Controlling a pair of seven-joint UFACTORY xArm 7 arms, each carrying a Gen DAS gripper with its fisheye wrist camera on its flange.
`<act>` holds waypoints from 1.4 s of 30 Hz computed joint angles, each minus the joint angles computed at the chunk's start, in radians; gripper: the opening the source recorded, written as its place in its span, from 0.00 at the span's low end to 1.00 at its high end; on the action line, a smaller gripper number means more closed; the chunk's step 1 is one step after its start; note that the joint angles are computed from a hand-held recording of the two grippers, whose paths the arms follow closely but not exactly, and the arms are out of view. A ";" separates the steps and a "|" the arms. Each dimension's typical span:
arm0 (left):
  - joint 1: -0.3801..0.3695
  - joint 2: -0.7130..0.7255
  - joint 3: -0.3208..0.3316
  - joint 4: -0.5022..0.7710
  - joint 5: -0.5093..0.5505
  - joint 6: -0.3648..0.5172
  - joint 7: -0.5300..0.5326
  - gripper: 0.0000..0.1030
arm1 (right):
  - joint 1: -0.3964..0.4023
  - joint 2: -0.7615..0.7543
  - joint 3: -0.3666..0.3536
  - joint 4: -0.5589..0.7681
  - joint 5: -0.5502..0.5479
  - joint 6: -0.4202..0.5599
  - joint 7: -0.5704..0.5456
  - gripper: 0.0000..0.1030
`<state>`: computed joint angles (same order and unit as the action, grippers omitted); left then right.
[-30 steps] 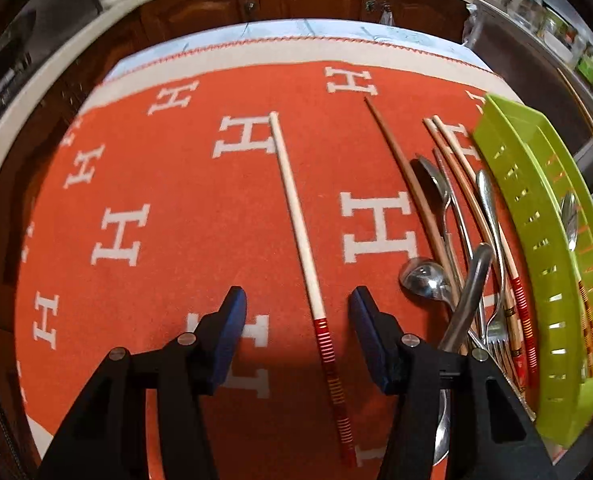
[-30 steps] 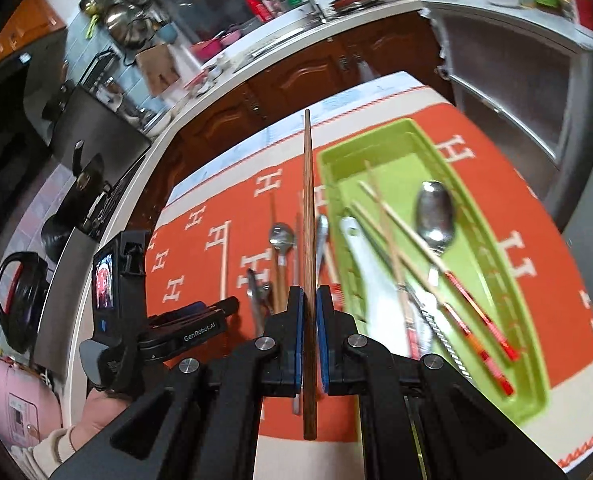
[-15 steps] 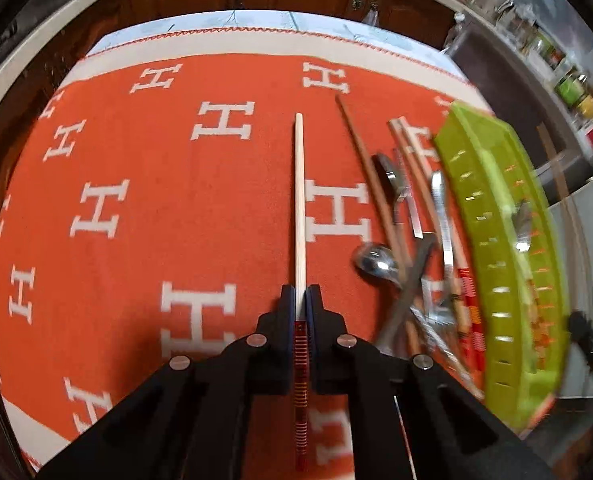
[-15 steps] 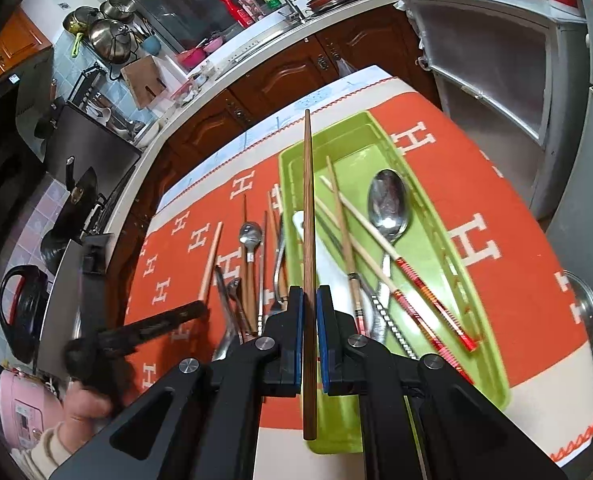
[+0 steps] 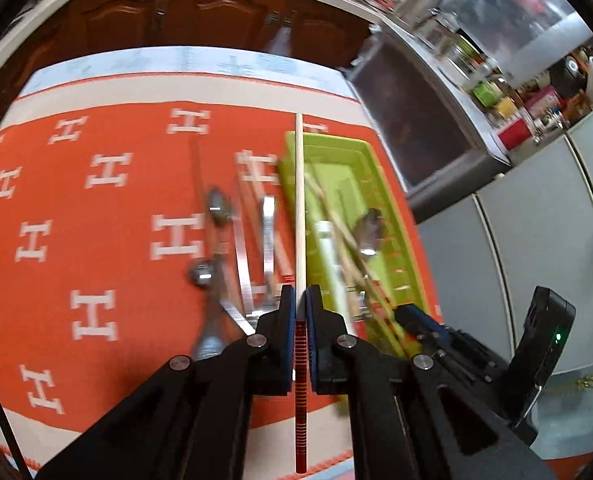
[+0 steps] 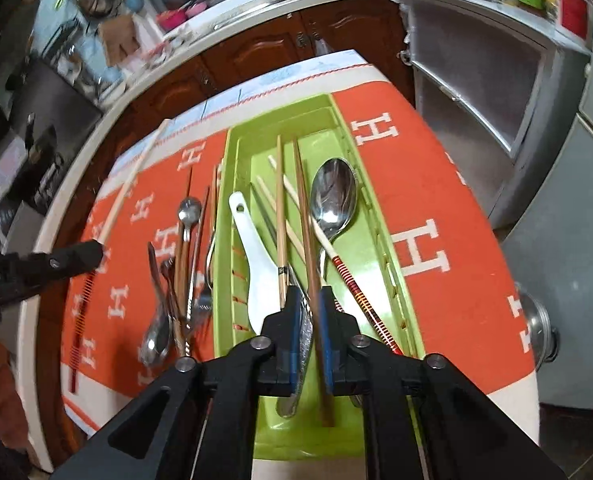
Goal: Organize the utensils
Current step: 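Grasp a chopstick with the left gripper while the right gripper lowers its chopstick into the tray, then grasp the large steel spoon with the left gripper while the right gripper approaches a small spoon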
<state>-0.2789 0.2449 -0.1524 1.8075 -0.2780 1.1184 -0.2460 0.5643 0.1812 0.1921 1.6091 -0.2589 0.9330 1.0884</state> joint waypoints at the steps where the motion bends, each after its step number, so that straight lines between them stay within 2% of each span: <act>1: -0.004 0.019 -0.005 0.026 -0.004 0.010 -0.003 0.03 | -0.003 -0.010 -0.002 -0.015 0.003 -0.023 0.013 0.15; 3: -0.026 0.073 -0.016 0.093 0.000 0.036 -0.018 0.03 | -0.005 -0.044 -0.006 -0.056 -0.018 -0.071 0.059 0.15; 8: -0.077 0.172 -0.023 0.209 0.042 0.079 -0.037 0.05 | -0.011 -0.101 0.009 -0.091 -0.077 -0.065 0.133 0.16; 11: -0.099 0.185 -0.023 0.220 0.072 0.095 -0.015 0.25 | -0.022 -0.128 0.021 -0.103 -0.092 -0.053 0.147 0.16; 14: -0.106 0.157 -0.018 0.184 0.091 0.086 0.006 0.37 | -0.031 -0.147 0.033 -0.107 -0.104 -0.036 0.156 0.16; 16: -0.105 0.110 -0.010 0.121 0.107 0.037 0.011 0.43 | -0.036 -0.165 0.041 -0.119 -0.101 -0.033 0.158 0.16; 18: -0.102 0.071 -0.002 0.074 0.130 -0.003 0.014 0.56 | -0.040 -0.167 0.049 -0.119 -0.099 -0.034 0.154 0.16; 22: -0.070 -0.014 0.003 -0.020 0.136 -0.072 0.056 0.57 | -0.039 -0.168 0.062 -0.116 -0.095 -0.033 0.150 0.15; 27: -0.001 -0.023 0.010 0.011 0.036 0.037 0.087 0.57 | -0.022 -0.132 0.068 -0.076 -0.090 -0.037 0.131 0.15; 37: 0.061 -0.160 0.043 -0.213 0.029 -0.063 0.077 0.57 | 0.068 -0.005 0.052 0.101 -0.085 -0.011 0.031 0.15; 42: 0.074 -0.178 0.047 -0.291 0.036 -0.096 0.120 0.57 | 0.118 0.061 0.035 0.191 -0.077 0.020 -0.005 0.15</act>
